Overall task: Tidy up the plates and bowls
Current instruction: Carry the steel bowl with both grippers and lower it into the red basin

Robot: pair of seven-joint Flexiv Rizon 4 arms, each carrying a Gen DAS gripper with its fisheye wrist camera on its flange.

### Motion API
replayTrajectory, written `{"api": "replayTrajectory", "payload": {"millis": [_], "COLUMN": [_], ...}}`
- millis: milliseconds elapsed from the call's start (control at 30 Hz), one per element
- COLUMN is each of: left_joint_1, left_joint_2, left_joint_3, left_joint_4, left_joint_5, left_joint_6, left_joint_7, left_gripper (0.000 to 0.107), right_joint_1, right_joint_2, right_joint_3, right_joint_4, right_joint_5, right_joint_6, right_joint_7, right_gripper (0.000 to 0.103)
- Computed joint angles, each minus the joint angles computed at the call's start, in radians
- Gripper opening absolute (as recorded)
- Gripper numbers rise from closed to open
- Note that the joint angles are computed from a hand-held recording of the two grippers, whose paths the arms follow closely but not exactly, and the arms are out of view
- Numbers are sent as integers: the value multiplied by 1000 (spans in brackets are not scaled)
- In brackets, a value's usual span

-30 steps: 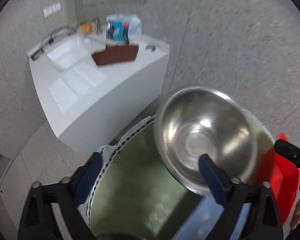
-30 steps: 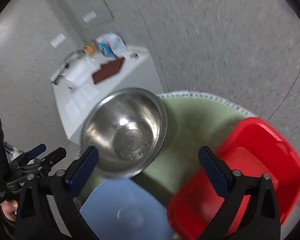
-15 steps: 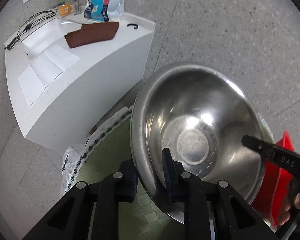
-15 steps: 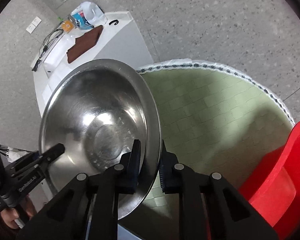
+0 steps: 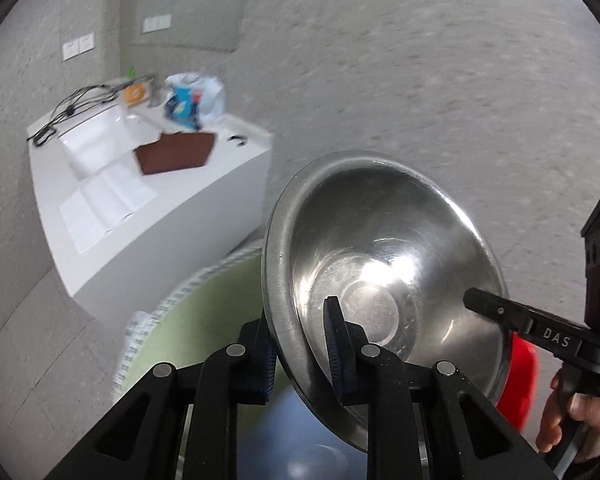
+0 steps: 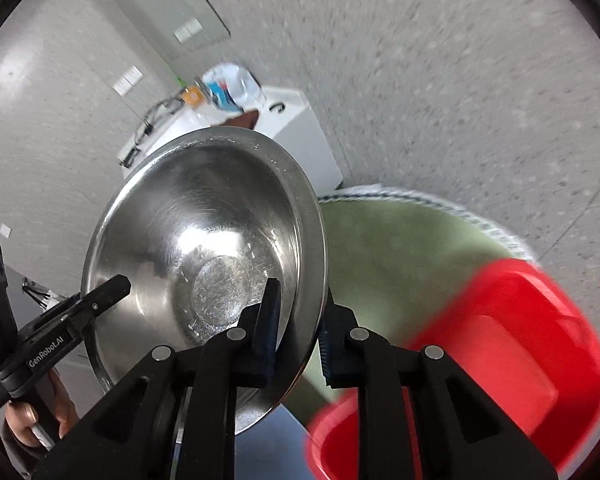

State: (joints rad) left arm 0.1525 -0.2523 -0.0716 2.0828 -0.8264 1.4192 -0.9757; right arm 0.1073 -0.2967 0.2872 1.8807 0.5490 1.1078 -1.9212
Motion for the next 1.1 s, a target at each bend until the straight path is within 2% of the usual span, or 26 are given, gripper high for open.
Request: {"api": "replayTrajectory", "payload": {"millis": [100, 200, 400, 600, 733, 933, 967, 1100], "left_joint_1": [-45, -106, -200, -254, -272, -290, -285, -218], "left_joint_2": [53, 64, -6, -66, -106, -197, -200, -182], "left_joint_3": [-33, -29, 7, 58, 85, 108, 102, 26], "left_joint_4": [55, 75, 49, 17, -20, -153, -156, -130], "left_joint_5": [-42, -17, 189, 402, 514, 628, 634, 580], "left_joint_6": [17, 18, -28, -73, -100, -168, -168, -161], "left_joint_7": [10, -29, -217, -419, -517, -618, -623, -550], "left_gripper": [18, 18, 19, 19, 20, 23, 22, 39], "right_joint_1": [-57, -86, -115, -143, -167, -171, -174, -170], "right_joint_2": [69, 132, 161, 121, 93, 56, 53, 43], "right_joint_3": [-11, -55, -139, -159, -154, -135, -131, -122], "right_joint_4": [41, 98, 177, 206, 208, 222, 222, 233], "right_joint_5": [40, 57, 38, 18, 17, -18, -21, -54], "right_joint_6": [-28, -42, -55, -42, -35, 33, 37, 78], "right_joint_7": [-62, -110, -151, -179, -204, -202, -198, -163], "right_gripper": [18, 18, 18, 19, 19, 24, 25, 29]}}
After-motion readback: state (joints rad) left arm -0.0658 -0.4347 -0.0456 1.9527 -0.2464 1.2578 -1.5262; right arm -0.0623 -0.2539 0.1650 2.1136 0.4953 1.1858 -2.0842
